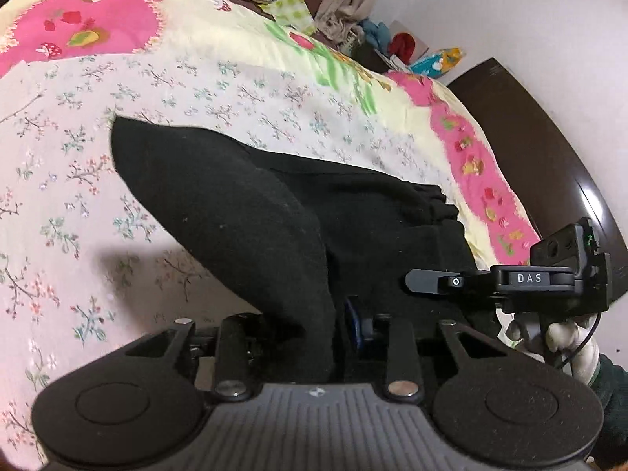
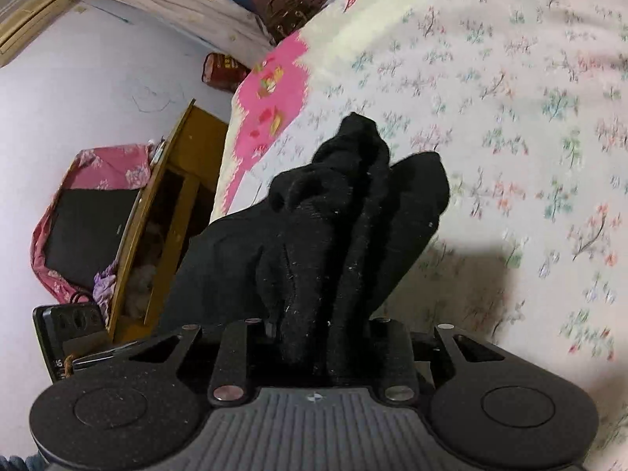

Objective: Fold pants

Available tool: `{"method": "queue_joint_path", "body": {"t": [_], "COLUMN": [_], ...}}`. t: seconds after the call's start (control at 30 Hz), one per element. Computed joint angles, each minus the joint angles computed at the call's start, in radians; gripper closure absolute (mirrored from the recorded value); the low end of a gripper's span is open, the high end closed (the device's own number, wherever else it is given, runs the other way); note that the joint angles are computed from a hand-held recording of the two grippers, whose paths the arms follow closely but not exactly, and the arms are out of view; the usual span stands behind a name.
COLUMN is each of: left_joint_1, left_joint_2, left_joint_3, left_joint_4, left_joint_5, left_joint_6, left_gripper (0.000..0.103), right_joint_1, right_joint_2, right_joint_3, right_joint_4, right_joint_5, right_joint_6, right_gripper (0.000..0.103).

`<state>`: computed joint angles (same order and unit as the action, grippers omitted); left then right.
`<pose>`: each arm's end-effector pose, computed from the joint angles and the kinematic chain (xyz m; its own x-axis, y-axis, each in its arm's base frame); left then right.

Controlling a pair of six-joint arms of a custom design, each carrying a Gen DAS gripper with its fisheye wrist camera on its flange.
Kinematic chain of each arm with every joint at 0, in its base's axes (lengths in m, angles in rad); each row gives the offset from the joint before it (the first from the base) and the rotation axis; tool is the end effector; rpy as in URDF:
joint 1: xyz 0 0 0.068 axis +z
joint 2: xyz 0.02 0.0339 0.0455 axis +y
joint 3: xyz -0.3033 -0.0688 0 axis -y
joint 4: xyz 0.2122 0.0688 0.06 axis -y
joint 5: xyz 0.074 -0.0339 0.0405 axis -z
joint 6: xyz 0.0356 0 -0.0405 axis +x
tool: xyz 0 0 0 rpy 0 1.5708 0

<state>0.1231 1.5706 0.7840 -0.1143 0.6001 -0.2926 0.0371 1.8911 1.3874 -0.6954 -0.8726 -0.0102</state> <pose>0.2769 0.0140 0.2279 -0.8160 -0.3408 -0.4668 0.0118 0.7977 -0.6030 0.3642 0.0408 0.2612 -0.9279 -0.0410 -0.3705 -0.3113 0.6317 0.7100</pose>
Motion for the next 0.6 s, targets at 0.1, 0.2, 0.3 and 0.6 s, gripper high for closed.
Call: {"method": "queue_joint_path", "body": {"t": [0.1, 0.2, 0.3, 0.6], "left_joint_1": [0.006, -0.009, -0.013, -0.036], "left_joint_2": [0.06, 0.144, 0.189, 0.181], "left_joint_3": [-0.008, -0.027, -0.062, -0.054], "left_joint_4": [0.025, 0.061, 0.08, 0.038], "left_joint_5": [-0.001, -0.049, -0.117, -0.177], "left_joint_6": [-0.004, 0.016, 0.062, 0.039], "left_gripper": [0.063, 0.063, 0.063, 0.054], "right_joint_1": [0.016, 0.04, 0.048, 0.003], "right_joint_2": [0.046, 0.104, 0.151, 0.126], "right_joint_3": [0.014, -0.013, -0.039, -0.077], "right_joint_4": [0.012, 0.043, 0.09, 0.112], "right_joint_5": [0.033, 0.097, 0.174, 0.208], "right_joint_6": [0.022, 0.017, 0.026, 0.029], "right_gripper": [0.084, 0.084, 0.081, 0.061]}}
